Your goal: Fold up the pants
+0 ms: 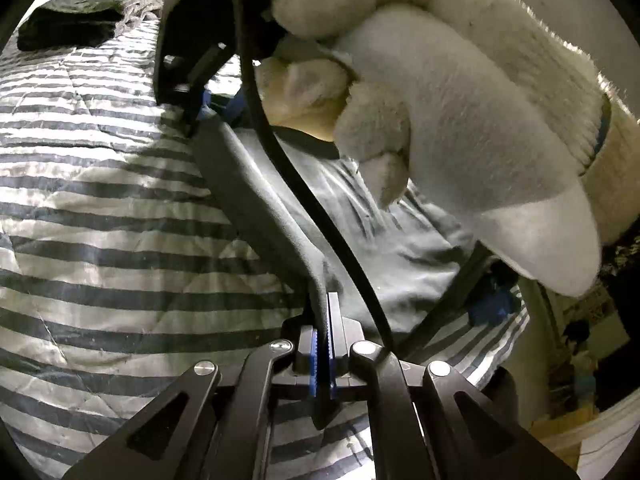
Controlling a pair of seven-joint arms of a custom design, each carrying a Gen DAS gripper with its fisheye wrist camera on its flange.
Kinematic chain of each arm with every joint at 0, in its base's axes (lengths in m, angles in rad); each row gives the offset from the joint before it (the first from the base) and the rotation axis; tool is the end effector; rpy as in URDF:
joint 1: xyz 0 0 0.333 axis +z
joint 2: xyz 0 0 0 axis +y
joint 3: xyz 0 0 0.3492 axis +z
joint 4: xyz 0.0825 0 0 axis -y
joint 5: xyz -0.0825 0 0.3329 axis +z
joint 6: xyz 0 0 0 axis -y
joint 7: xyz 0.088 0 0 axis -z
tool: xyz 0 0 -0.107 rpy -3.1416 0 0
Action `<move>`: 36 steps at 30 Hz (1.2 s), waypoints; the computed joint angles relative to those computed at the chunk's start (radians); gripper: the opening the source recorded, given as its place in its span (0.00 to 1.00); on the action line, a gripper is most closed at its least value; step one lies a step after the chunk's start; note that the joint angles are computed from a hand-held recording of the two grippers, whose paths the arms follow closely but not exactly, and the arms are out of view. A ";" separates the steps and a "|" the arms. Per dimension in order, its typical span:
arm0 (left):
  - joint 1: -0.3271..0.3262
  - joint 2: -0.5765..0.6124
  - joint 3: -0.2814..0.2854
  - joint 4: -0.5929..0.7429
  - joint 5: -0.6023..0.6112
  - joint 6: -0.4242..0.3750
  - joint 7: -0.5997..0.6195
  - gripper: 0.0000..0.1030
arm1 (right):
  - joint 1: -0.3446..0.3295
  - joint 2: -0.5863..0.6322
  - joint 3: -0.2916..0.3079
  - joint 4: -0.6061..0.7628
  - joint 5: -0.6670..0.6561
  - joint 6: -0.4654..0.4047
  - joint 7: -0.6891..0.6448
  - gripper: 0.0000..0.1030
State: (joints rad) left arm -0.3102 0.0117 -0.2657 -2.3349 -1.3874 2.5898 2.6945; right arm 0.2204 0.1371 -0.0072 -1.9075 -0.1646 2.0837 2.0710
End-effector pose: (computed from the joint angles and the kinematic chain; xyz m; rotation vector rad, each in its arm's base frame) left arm 0.4148 -0.2469 0.4135 1.3181 -2.3244 1.1551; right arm 0.5449 0.1098 0.4863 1.9565 -2.4146 0.2318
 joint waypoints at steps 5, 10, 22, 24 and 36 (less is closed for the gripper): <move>0.013 -0.022 0.014 -0.006 -0.025 -0.023 0.026 0.02 | -0.031 -0.074 -0.007 -0.103 0.070 0.145 0.009 0.04; 0.046 -0.061 0.046 -0.029 -0.037 -0.085 0.034 0.02 | -0.057 -0.133 0.002 -0.177 0.169 0.272 0.038 0.03; 0.217 -0.174 0.196 -0.096 0.042 -0.200 0.051 0.02 | 0.050 0.045 0.057 0.105 0.241 0.358 0.088 0.03; 0.259 -0.189 0.224 -0.105 0.077 -0.203 0.033 0.02 | 0.083 0.103 0.058 0.188 0.235 0.354 0.104 0.03; 0.405 -0.247 0.318 -0.126 0.352 -0.173 -0.045 0.15 | 0.218 0.344 0.052 0.576 0.269 0.244 0.071 0.09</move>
State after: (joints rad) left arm 0.0943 -0.2350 0.0526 -2.4606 -1.0350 2.4163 2.6492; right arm 0.4380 0.4815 0.0447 -1.3318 0.1040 2.3281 2.1422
